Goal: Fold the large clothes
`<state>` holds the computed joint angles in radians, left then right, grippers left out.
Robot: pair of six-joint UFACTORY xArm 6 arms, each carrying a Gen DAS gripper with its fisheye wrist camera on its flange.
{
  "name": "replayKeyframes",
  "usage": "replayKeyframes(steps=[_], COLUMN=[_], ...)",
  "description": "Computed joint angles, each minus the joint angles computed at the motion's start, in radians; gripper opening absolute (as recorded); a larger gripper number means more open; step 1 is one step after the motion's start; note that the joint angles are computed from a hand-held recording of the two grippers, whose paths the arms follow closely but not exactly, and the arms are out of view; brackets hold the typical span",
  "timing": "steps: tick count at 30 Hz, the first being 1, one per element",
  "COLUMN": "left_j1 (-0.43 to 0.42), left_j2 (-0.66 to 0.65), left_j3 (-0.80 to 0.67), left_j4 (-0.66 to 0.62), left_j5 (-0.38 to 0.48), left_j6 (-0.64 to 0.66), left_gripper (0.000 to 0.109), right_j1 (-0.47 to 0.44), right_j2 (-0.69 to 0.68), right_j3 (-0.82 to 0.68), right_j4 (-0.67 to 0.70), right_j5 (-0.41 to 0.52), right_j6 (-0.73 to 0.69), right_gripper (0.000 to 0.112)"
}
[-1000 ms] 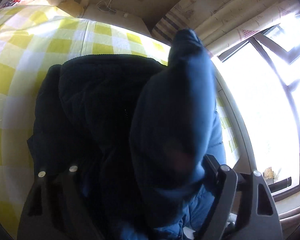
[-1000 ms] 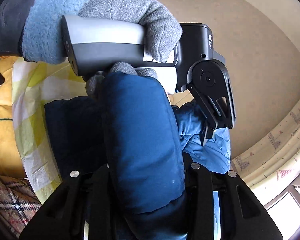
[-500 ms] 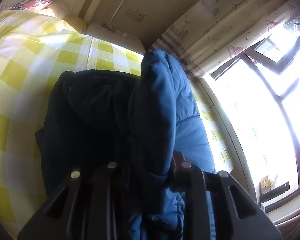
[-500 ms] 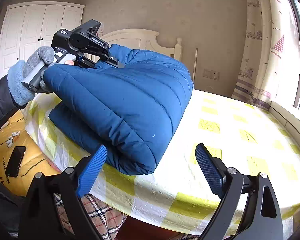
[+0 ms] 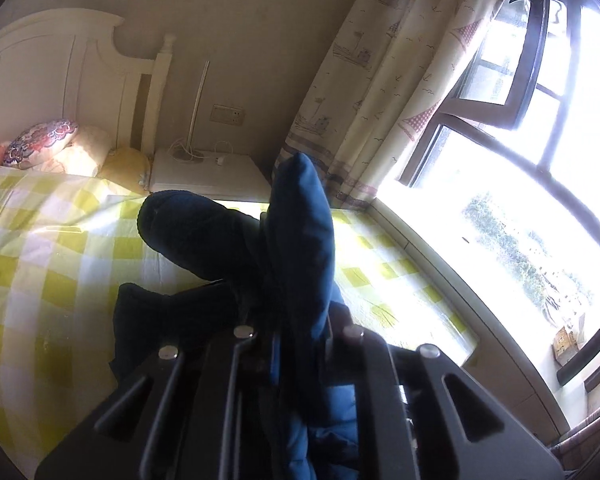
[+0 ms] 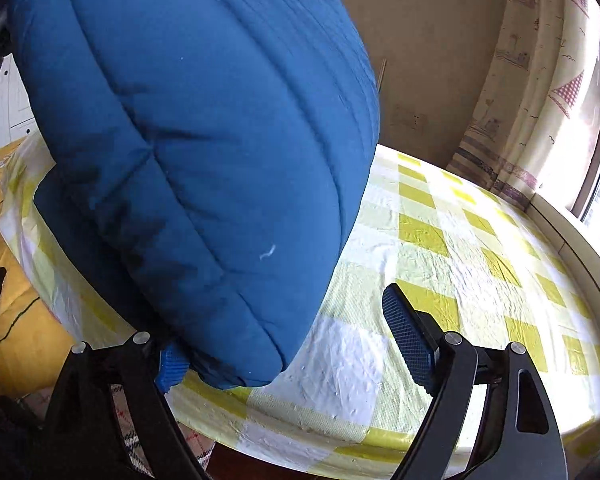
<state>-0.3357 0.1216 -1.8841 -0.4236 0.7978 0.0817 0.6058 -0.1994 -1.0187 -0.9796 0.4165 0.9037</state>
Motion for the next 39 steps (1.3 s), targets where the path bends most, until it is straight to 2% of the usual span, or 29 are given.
replayKeyframes(steps=[2,3,7,9,11,14,17,19,21,22,24,25,26,28,29,31,32,33,36,37,39], left_j1=[0.032,0.058,0.164,0.188,0.163,0.119,0.099,0.109,0.138,0.149,0.157,0.162,0.164,0.162,0.159,0.154,0.145,0.149,0.152,0.148,0.150], left_j2=[-0.028,-0.035,-0.121,-0.145,-0.158,-0.168,-0.192,-0.198,-0.204,-0.180,-0.173,-0.168,-0.165,-0.163,-0.158,-0.161,-0.160,-0.165,-0.170,-0.167,-0.169], left_j3=[0.110,0.171,0.459,0.495,0.487,0.422,0.478,0.551,0.596,0.587,0.584,0.573,0.570,0.569,0.567,0.580,0.586,0.594,0.597,0.594,0.587], left_j4=[0.025,-0.011,-0.403,-0.498,-0.425,-0.213,-0.106,-0.188,-0.387,-0.442,-0.438,-0.419,-0.411,-0.402,-0.424,-0.447,-0.456,-0.472,-0.468,-0.465,-0.430], left_j5=[-0.060,-0.081,-0.132,-0.110,-0.147,-0.144,-0.188,-0.239,-0.241,-0.241,-0.228,-0.212,-0.207,-0.209,-0.211,-0.228,-0.250,-0.250,-0.244,-0.252,-0.243], left_j6=[-0.037,-0.014,0.166,0.231,0.214,0.074,-0.006,0.056,0.186,0.227,0.258,0.256,0.253,0.246,0.258,0.263,0.265,0.279,0.266,0.262,0.229], left_gripper=[0.012,0.012,0.013,0.013,0.013,0.013,0.013,0.017,0.019,0.020,0.021,0.022,0.022,0.023,0.023,0.025,0.025,0.026,0.027,0.027,0.028], right_j1=[0.011,0.010,-0.008,-0.011,-0.008,-0.009,-0.004,-0.011,-0.016,-0.014,-0.020,-0.037,-0.045,-0.045,-0.057,-0.048,-0.037,-0.014,0.090,0.115,0.165], right_j2=[0.004,0.005,0.009,0.014,0.015,0.012,0.010,0.011,0.005,-0.004,-0.046,-0.084,-0.118,-0.151,-0.153,-0.145,-0.124,-0.090,0.050,0.102,0.214], right_j3=[-0.008,-0.008,-0.003,-0.007,-0.012,-0.010,-0.013,-0.015,-0.017,-0.015,0.017,0.056,0.076,0.082,0.080,0.034,-0.003,-0.050,-0.230,-0.280,-0.371], right_j4=[-0.019,-0.016,0.024,0.047,0.067,0.092,0.088,0.117,0.173,0.184,0.158,0.112,0.046,-0.035,-0.031,-0.117,-0.137,-0.129,-0.081,-0.025,0.177], right_j5=[0.023,0.024,-0.004,-0.006,0.005,0.009,0.023,0.020,0.017,0.016,-0.040,-0.127,-0.173,-0.208,-0.266,-0.317,-0.338,-0.334,-0.207,-0.182,-0.102], right_j6=[0.007,0.004,-0.008,-0.017,-0.031,-0.042,-0.041,-0.069,-0.125,-0.146,-0.158,-0.124,-0.061,0.010,0.028,0.144,0.158,0.130,-0.017,-0.080,-0.281], right_gripper=[0.080,0.080,0.080,0.080,0.080,0.080,0.080,0.080,0.082,0.082,0.082,0.082,0.083,0.083,0.084,0.084,0.085,0.086,0.086,0.086,0.086])
